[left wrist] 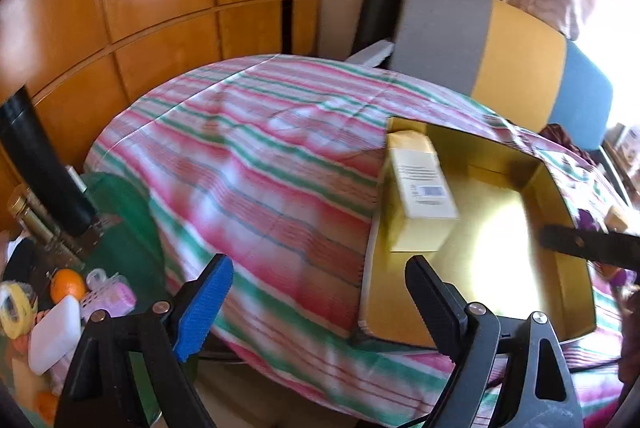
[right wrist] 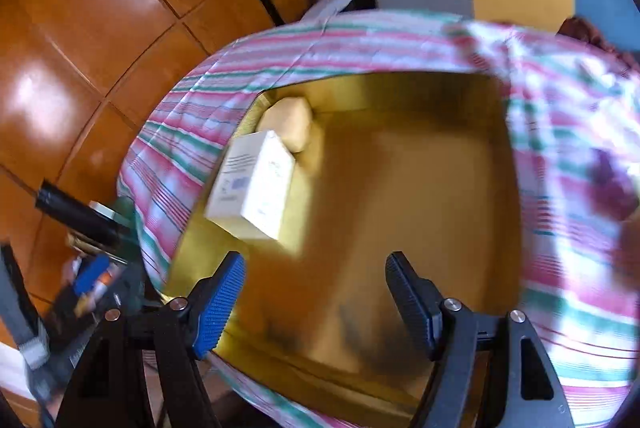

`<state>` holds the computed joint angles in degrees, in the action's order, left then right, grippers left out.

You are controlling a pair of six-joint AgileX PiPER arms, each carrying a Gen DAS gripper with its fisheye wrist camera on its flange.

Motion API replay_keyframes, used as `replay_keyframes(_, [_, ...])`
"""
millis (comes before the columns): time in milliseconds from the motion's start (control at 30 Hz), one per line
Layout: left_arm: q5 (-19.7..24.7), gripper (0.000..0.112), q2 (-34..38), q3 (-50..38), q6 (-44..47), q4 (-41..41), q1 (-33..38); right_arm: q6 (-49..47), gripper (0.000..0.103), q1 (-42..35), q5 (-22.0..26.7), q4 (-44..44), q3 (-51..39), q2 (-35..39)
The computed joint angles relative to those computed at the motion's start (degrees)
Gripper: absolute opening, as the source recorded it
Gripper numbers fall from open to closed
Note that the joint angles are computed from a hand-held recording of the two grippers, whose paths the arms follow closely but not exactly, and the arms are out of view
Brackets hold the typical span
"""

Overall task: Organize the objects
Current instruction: 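Carry the white box into the gold tray and release it with the right tool, then reach the left tool to the thick yellow sponge and grasp it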

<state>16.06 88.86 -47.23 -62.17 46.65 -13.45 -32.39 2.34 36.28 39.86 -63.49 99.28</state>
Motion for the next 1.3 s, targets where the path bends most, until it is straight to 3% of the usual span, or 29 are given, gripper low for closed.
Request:
replay_keyframes(167, [0.4, 0.088, 1.4, -3.8, 6.5, -5.2, -4.3, -7.0, 0.074, -8.8, -0.5, -0.4, 7.2, -8.5])
replay_keyframes(433, [1.8, 0.088, 5.0, -12.5, 17.9, -13.8, -13.3, -12.4, 0.074, -30.3, 5.1, -6.7, 8.7, -13.2])
replay_keyframes(633, [4.4, 0.088, 9.5, -21.7, 31.6, -24.7, -20.2, -11.7, 0.074, -46.5, 5.6, -9.2, 4.5, -8.2])
replay_keyframes(800, [8.5, 0.088, 16.1, -32.0, 40.0, -31.5, -25.6, -13.0, 0.074, -56.1, 6.0, -2.2, 0.8, -2.4])
replay_keyframes(900, [12.0, 0.088, 20.9, -38.9, 43.7, -34.6, -28.4, -14.9, 0.074, -61.2, 9.3, 3.6, -1.2, 1.7])
replay_keyframes(1000, [15.7, 0.088, 26.1, -46.2, 45.7, -36.2, -30.6, -16.9, 0.074, -66.3, 16.8, 10.5, -4.0, 5.5])
replay_keyframes(1167, [21.4, 0.086, 34.4, -58.5, 48.1, -39.0, -33.3, -17.0, 0.074, -69.3, 21.6, 15.4, -4.8, 8.1])
replay_keyframes(1300, [27.9, 0.083, 42.0, -70.7, 50.6, -43.6, -34.4, -18.8, 0.074, -69.2, 21.9, 16.4, -4.1, 7.9])
